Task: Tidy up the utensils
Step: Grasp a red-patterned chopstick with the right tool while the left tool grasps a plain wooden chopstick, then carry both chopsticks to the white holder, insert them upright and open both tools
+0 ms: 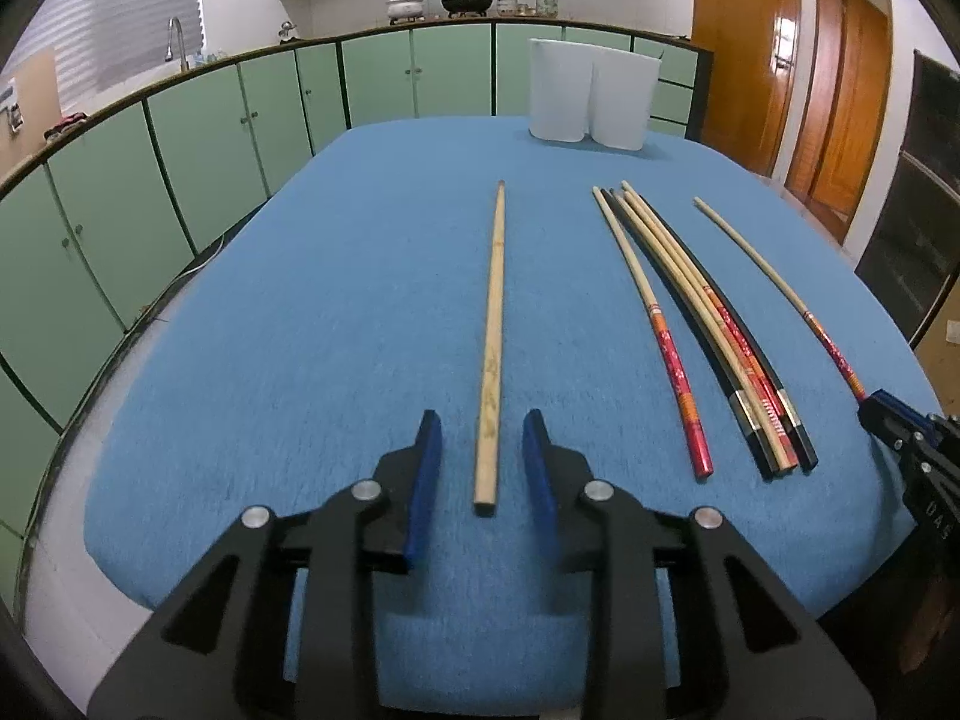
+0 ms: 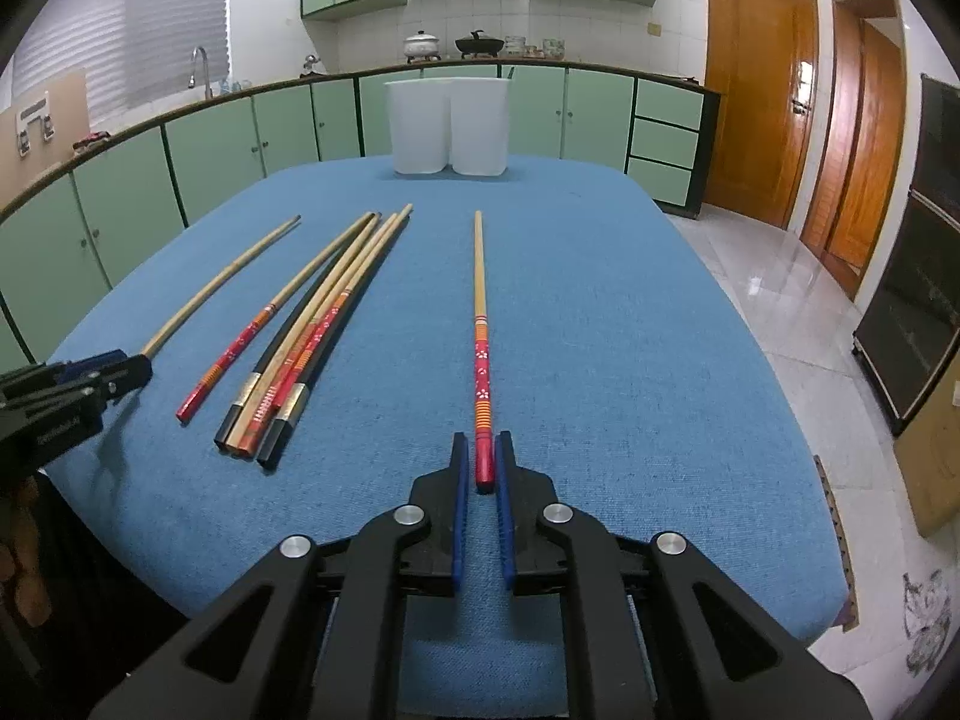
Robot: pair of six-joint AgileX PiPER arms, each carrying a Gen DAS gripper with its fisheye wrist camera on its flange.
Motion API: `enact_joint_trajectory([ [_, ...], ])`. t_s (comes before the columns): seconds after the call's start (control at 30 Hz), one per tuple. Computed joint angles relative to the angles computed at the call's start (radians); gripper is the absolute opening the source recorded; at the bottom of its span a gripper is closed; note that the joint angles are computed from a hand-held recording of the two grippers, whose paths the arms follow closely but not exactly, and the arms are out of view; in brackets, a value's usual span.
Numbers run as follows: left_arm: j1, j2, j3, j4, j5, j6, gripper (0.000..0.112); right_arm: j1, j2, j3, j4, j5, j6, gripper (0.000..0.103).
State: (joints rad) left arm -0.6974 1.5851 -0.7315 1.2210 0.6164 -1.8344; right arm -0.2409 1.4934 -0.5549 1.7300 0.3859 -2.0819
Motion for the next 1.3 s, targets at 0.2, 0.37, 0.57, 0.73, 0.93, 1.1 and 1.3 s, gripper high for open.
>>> enact_joint_trajectory([
  [0.2,0.025,-0.070,-0.004,-0.128,-0.032,0.128,0.006,-0.041,-0.076,-0.012,-0.201,0.045,0.211,0.006],
  [0.37,0.001,-0.174,-0.052,-0.264,0.045,0.286,0.006,-0.100,-0.196,-0.049,-0.476,0.139,0.496,0.006],
  [0.57,-0.033,-0.298,-0.136,-0.318,0.170,0.432,0.006,-0.183,-0.288,-0.157,-0.670,0.295,0.711,0.006],
  [0.73,-0.005,-0.351,-0.206,-0.379,0.208,0.560,0.006,-0.221,-0.319,-0.271,-0.746,0.413,0.821,0.006],
  [0.93,0.095,-0.355,-0.308,-0.538,0.197,0.815,0.006,-0.166,-0.264,-0.467,-0.857,0.487,0.957,0.006],
  [1.1,0.223,-0.290,-0.428,-0.742,0.168,1.097,0.006,-0.077,-0.127,-0.678,-0.983,0.539,1.100,0.006],
  [1.3,0.339,-0.187,-0.590,-0.922,0.193,1.337,0.006,0.004,0.077,-1.006,-1.112,0.652,1.272,0.006],
])
